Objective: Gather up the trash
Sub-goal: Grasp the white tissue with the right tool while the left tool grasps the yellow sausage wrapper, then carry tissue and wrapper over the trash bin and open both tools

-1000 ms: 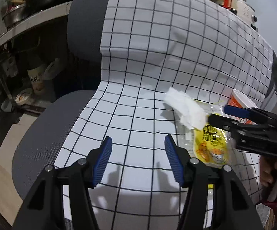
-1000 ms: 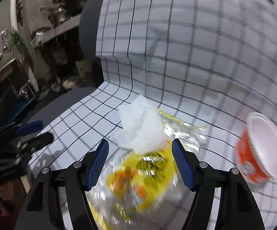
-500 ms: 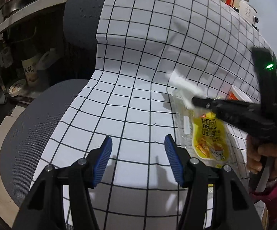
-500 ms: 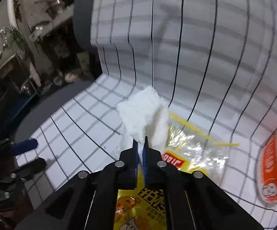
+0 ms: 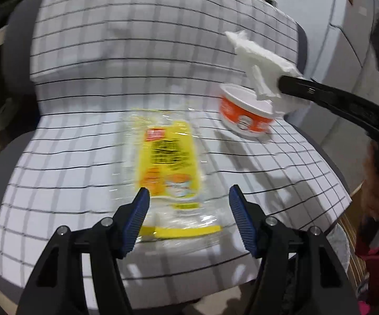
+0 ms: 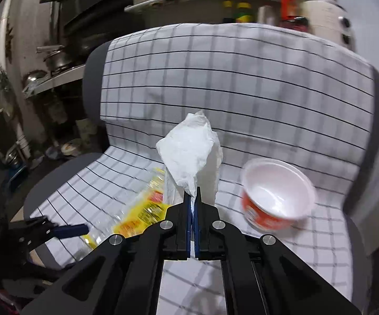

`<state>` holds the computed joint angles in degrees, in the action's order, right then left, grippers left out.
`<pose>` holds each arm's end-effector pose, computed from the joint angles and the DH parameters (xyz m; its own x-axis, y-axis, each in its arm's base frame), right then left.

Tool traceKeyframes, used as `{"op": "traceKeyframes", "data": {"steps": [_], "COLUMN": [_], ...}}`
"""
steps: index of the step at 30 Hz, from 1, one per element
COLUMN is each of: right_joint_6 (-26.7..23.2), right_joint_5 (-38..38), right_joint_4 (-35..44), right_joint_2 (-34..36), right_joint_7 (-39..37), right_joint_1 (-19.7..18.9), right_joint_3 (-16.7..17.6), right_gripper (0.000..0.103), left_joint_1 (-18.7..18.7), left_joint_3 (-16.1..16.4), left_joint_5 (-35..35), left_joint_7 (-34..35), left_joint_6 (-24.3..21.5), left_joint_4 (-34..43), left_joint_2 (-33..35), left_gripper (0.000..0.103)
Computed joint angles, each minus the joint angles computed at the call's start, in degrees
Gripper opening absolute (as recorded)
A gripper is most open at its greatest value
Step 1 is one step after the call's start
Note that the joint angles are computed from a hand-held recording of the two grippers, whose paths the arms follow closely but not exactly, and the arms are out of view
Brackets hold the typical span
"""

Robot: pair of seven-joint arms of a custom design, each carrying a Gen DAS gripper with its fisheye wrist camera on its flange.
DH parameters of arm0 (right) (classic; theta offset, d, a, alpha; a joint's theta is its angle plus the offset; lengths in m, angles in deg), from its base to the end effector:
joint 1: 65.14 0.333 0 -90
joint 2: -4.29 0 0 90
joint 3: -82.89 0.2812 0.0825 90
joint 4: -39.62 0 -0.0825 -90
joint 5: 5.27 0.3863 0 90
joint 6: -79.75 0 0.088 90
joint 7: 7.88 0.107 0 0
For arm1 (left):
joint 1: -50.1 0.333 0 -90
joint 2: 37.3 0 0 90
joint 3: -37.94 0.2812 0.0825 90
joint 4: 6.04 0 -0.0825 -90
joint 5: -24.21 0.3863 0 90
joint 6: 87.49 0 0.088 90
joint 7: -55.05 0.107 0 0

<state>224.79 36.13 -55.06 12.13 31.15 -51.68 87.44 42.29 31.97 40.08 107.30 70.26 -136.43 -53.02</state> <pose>0.6228 0.1917 0.5753 0.7014 -0.7113 -0.0463 -0.4487 -0.3902 -0.8040 0.5072 -0.1392 0.5192 0.1226 -0.9768 0.1757 -0.7057 -0.2103 -0.6766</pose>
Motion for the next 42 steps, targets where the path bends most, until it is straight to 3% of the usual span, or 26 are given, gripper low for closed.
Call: {"op": "traceKeyframes", "data": {"steps": [3, 6, 11, 23, 26, 27, 29, 31, 42], "right_joint_6": [1.3, 2.1, 2.6, 1.0, 1.3, 1.3, 1.4, 1.5, 1.1], "right_joint_5": [2.0, 3.4, 4.6, 5.9, 6.0, 6.0, 6.3, 6.8, 13.7], "right_joint_4": [-4.1, -5.9, -5.5, -2.3, -2.6, -2.7, -3.3, -4.1, -9.9], "right_joint_2": [-2.9, -4.1, -3.5, 0.4, 0.5, 0.4, 0.1, -0.7, -8.0], "right_joint_7": [-2.7, -3.7, -3.9, -3.3, -3.1, -2.9, -2.9, -3.1, -6.6], "right_joint_1": [-0.8, -1.1, -1.4, -3.0, -3.3, -3.4, -3.6, -3.8, -4.6], "right_joint_3": [-0.5, -1.0, -1.4, -1.2, -1.2, -1.2, -1.3, -1.3, -3.1], "right_gripper": [0.002, 0.002, 0.002, 0.002, 0.002, 0.002, 0.002, 0.002, 0.002], "left_joint_1": [-0.4, 1.6, 3.0, 3.2, 3.6, 3.7, 4.1, 4.3, 4.1], "left_joint_3": [0.9, -0.4, -1.9, -2.2, -2.3, -2.4, -2.3, -2.2, -2.4], "left_joint_5": [-3.1, -1.2, 4.3, 5.9, 5.2, 4.8, 4.7, 5.0, 14.3], "left_joint_7": [0.4, -3.3, -6.4, -4.7, -4.1, -3.7, -3.5, -3.8, -14.0], "left_joint_6": [0.2, -1.8, -8.0, -20.1, -20.2, -20.1, -18.3, -15.7, -2.5], "left_joint_4": [3.0, 7.5, 18.2, 37.0, 37.6, 37.5, 35.9, 33.4, 15.2], "left_joint_2": [3.9, 7.3, 15.2, 30.1, 30.6, 30.6, 29.6, 27.5, 5.5], "left_gripper": [0.063, 0.063, 0.063, 0.063, 0.049, 0.037, 0.03, 0.016, 0.011]}}
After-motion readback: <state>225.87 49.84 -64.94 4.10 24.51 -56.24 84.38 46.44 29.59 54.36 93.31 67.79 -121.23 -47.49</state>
